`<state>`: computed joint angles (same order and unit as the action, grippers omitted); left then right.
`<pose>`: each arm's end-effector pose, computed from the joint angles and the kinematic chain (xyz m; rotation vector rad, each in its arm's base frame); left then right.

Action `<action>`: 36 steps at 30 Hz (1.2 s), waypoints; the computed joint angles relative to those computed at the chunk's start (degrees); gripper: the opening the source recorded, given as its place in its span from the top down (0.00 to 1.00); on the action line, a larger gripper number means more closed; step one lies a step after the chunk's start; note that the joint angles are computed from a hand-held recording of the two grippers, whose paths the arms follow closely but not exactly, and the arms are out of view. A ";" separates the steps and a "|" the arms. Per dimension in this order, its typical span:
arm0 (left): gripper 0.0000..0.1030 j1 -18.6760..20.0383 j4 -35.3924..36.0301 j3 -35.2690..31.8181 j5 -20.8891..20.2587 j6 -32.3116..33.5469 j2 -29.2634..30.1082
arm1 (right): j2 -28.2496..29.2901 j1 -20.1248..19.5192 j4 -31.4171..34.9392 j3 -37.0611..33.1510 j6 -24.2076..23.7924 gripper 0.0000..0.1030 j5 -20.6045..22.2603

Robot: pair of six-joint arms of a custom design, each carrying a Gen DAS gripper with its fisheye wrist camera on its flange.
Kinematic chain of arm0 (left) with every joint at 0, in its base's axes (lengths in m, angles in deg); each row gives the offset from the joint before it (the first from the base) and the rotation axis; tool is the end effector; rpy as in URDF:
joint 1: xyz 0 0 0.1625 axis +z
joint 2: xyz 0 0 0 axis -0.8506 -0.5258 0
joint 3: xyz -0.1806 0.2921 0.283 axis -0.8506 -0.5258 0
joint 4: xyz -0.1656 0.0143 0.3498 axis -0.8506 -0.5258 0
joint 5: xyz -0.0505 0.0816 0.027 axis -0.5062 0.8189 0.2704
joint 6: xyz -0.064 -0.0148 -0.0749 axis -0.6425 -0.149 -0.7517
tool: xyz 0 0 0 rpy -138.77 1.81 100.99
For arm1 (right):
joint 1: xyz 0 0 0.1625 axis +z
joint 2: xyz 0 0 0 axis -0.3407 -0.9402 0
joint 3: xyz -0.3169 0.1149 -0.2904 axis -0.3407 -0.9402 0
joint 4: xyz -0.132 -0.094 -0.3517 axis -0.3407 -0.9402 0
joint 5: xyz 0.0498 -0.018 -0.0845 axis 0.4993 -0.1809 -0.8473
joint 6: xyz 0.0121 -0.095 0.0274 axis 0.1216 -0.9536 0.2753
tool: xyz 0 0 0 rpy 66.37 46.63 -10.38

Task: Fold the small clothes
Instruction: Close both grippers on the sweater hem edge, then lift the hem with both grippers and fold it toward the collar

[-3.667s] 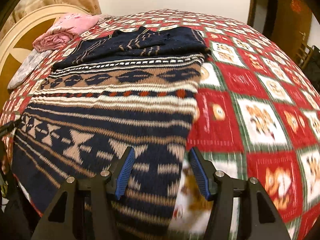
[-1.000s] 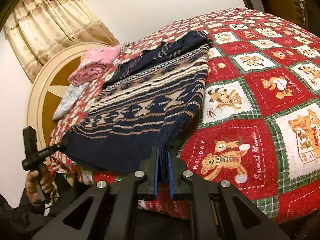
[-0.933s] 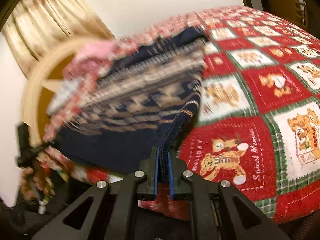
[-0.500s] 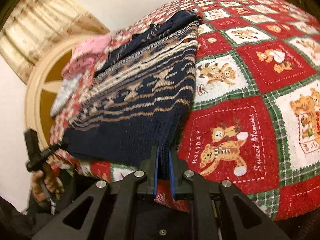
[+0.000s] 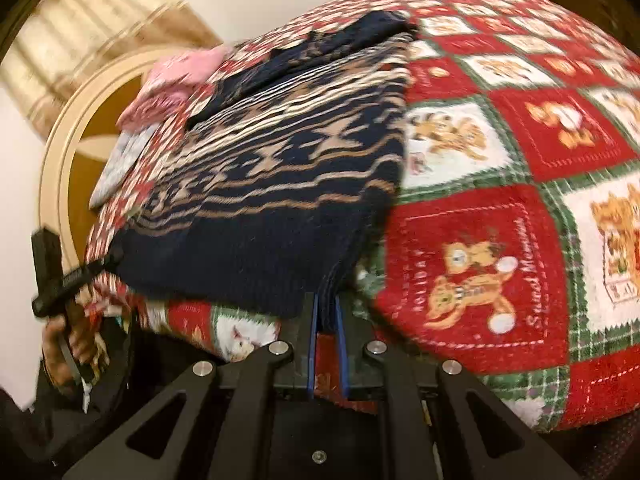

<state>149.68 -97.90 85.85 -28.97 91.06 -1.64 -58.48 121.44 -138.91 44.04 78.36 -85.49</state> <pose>0.1704 -0.8243 0.3552 0.5794 2.7193 -0.6448 0.2329 -0.6997 -0.0439 0.0661 -2.6347 0.8000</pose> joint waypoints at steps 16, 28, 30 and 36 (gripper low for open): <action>0.90 0.18 0.93 -0.74 0.44 -0.21 0.49 | -0.19 -0.40 -0.23 0.29 1.46 0.91 3.02; 0.90 0.37 4.88 -8.44 -4.79 -1.96 2.18 | -1.12 1.98 -5.06 -0.27 -4.12 0.94 3.07; 0.90 0.15 5.26 -10.74 -4.54 -2.11 3.17 | -1.68 1.75 -6.01 -0.67 -5.05 0.94 4.76; 0.90 -0.98 9.34 -24.15 -4.83 -1.85 9.54 | -0.89 2.44 -4.03 -7.49 -7.81 0.94 3.99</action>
